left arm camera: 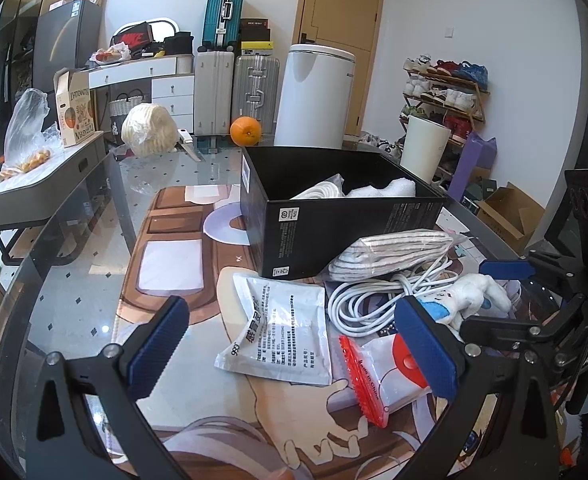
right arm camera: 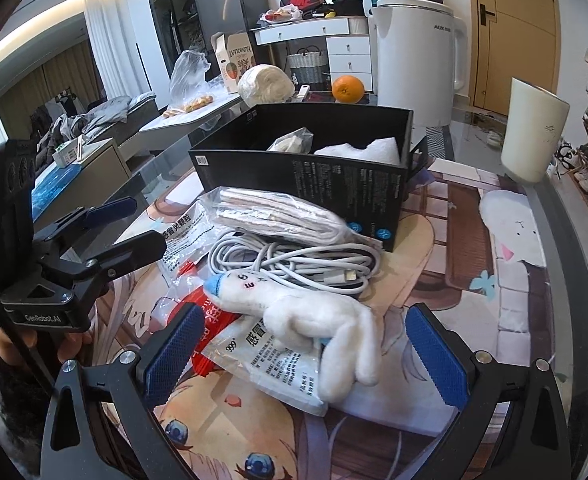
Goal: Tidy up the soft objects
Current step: 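Move the right gripper over the white plush bunny, then close the right gripper on the white plush bunny and lift it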
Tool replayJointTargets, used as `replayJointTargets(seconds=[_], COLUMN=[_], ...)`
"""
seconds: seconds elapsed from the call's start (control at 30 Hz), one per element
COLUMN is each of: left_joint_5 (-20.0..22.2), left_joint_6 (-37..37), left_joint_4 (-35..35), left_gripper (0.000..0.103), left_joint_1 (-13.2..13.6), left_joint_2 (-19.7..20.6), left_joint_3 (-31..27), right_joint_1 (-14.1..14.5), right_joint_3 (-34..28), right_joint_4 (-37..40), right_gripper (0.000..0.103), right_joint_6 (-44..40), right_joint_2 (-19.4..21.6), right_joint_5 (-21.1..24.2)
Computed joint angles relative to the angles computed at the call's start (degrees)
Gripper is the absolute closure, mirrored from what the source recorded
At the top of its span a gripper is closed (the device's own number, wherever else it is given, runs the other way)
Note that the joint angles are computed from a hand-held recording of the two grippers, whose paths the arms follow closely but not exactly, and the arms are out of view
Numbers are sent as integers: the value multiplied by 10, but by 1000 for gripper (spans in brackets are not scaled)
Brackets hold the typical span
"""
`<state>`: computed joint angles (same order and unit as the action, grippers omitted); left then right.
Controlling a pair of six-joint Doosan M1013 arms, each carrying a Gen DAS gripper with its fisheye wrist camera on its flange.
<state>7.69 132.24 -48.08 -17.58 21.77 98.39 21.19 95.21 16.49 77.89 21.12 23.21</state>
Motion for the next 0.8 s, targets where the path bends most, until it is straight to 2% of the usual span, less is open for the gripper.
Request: replayJointTargets(seconds=[0.17, 0.27, 0.53, 0.8], left_joint_5=[-1, -1, 2, 2], left_joint_6=[-7, -1, 24, 23], left_joint_4=[13, 7, -25, -24], left_gripper=[0, 0, 0, 0], left_joint_1=[-1, -1, 0, 0], left_joint_2=[0, 0, 0, 0], left_joint_3=[0, 1, 2, 2], right_joint_1=[5, 7, 11, 10], right_joint_3=[-10, -14, -21, -16], right_joint_4=[-26, -30, -97, -71], right_gripper=[1, 1, 1, 2], right_joint_6=[20, 19, 84, 56], right_joint_2=[9, 13, 19, 17], right_joint_5=[8, 11, 16, 0])
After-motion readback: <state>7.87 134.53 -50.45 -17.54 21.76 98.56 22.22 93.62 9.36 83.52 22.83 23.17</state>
